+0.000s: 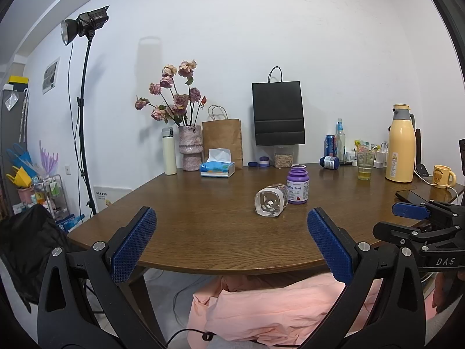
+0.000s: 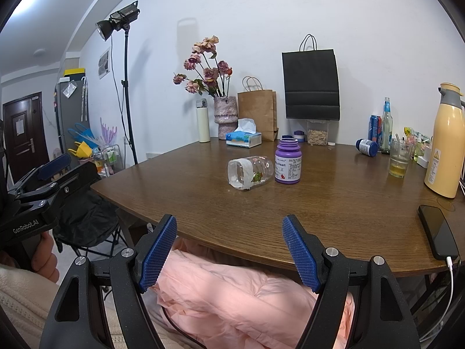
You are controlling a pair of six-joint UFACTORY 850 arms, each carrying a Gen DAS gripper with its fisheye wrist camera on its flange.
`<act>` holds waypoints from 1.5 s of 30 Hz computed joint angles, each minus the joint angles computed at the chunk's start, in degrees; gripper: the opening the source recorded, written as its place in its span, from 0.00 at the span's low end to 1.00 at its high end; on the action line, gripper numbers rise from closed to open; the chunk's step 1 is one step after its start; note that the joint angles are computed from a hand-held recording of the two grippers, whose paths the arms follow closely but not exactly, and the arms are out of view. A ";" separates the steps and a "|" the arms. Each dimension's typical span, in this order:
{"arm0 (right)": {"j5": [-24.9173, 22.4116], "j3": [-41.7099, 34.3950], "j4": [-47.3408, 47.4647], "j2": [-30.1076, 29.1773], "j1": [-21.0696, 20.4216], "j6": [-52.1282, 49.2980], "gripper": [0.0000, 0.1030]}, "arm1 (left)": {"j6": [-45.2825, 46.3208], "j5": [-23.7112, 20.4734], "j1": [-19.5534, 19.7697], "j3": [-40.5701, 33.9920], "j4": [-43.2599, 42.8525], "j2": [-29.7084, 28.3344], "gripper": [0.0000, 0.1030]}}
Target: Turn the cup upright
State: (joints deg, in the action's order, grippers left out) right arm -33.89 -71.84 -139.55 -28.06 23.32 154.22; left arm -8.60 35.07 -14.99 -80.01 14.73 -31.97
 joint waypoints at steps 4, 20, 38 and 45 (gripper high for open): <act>0.03 -0.02 0.00 -0.01 0.01 0.04 0.78 | 0.06 0.02 -0.02 0.01 -0.09 -0.03 1.00; 0.14 -0.07 0.30 0.11 0.08 -0.24 0.78 | 0.70 0.44 -0.20 -0.16 -1.02 -0.60 1.00; 1.04 -1.11 1.84 -0.58 -0.25 -1.88 0.78 | 7.31 1.38 -0.72 -1.08 -6.24 -1.23 1.00; 6.56 -11.75 6.41 -7.03 -3.09 -7.23 0.78 | 0.16 -12.72 0.04 -18.94 -2.19 -10.82 1.00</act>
State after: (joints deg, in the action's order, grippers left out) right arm -27.33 -83.59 -133.13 -35.09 20.23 146.99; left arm -8.43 22.36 -14.96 -98.95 12.54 -42.79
